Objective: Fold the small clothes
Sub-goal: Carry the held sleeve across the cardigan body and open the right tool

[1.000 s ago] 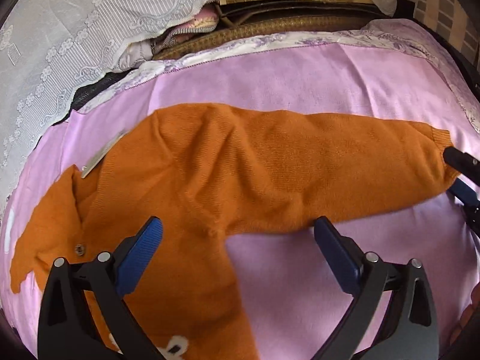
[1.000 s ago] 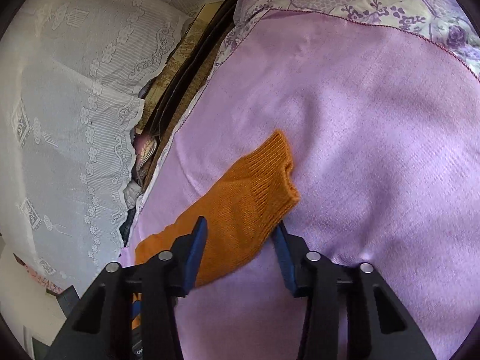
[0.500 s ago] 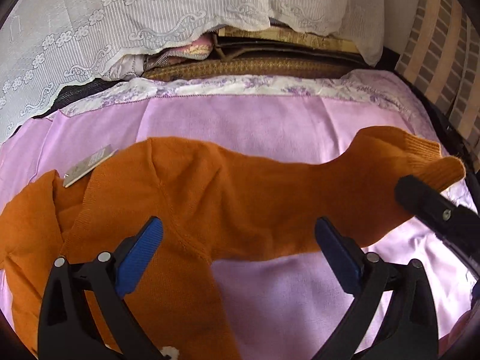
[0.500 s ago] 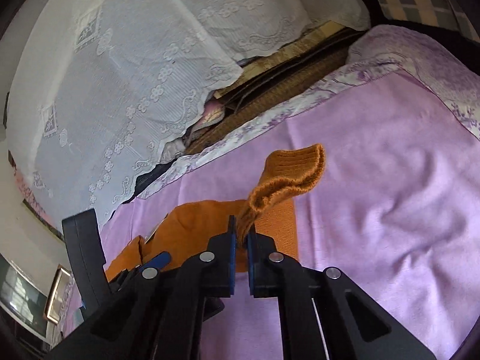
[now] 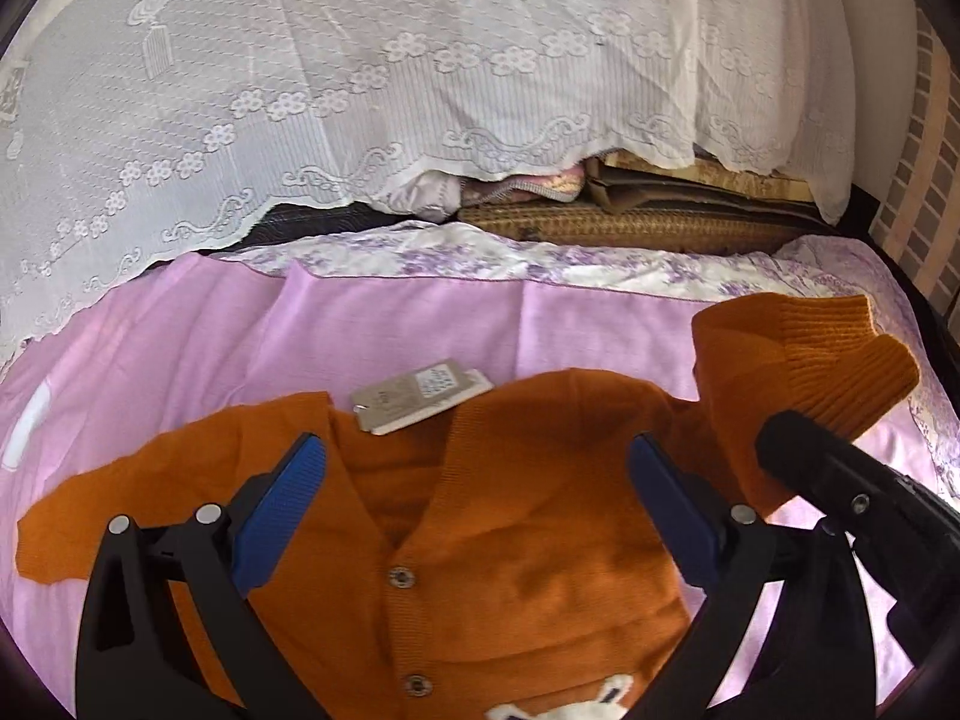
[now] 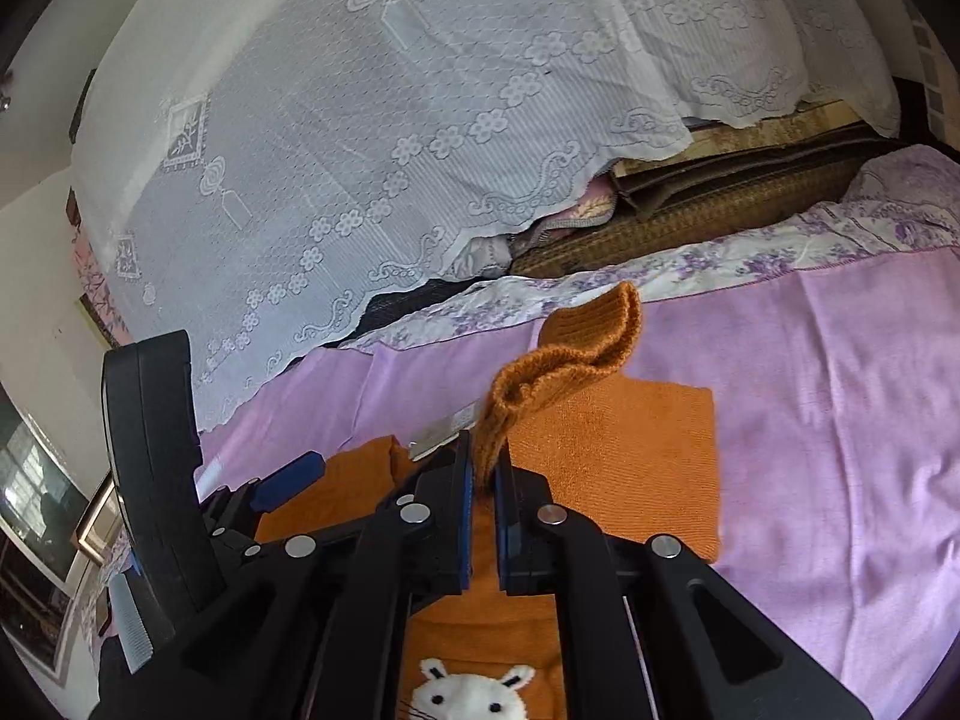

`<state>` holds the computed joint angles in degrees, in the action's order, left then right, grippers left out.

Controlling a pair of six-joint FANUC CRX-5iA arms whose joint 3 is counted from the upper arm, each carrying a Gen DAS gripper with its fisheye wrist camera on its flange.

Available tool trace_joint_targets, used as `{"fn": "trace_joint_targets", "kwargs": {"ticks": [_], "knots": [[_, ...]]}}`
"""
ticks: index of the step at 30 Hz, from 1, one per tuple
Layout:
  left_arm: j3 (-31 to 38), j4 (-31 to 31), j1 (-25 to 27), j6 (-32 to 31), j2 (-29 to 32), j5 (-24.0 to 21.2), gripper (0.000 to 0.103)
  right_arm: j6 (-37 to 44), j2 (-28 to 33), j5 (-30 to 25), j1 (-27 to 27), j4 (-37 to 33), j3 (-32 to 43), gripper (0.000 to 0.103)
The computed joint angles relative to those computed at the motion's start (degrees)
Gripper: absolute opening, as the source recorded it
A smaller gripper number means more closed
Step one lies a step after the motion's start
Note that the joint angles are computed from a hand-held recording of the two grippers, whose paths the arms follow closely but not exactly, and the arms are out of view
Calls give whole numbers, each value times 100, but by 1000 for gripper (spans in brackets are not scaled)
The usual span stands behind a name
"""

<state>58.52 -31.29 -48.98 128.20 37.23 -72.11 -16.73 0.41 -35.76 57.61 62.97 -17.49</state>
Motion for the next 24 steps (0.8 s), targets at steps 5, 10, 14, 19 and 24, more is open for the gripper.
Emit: {"fn": "trace_joint_targets", "kwargs": {"ticks": [5, 10, 14, 19, 24], "knots": [[-1211, -184, 332, 435, -821, 277, 98, 1180, 880, -163, 255, -766, 1241, 6], [-2270, -67, 738, 713, -1419, 588, 98, 2211, 1705, -376, 422, -1607, 2366, 6], [-2794, -93, 911, 835, -1598, 659, 98, 2927, 2307, -687, 489, -2286, 3123, 7], [-3007, 74, 1136, 865, -1439, 454, 98, 3707, 2886, -1116, 454, -3230, 3871, 18], [-3488, 504, 1431, 1084, -1687, 792, 98, 2985, 2432, -302, 424, -2648, 3018, 43]]}}
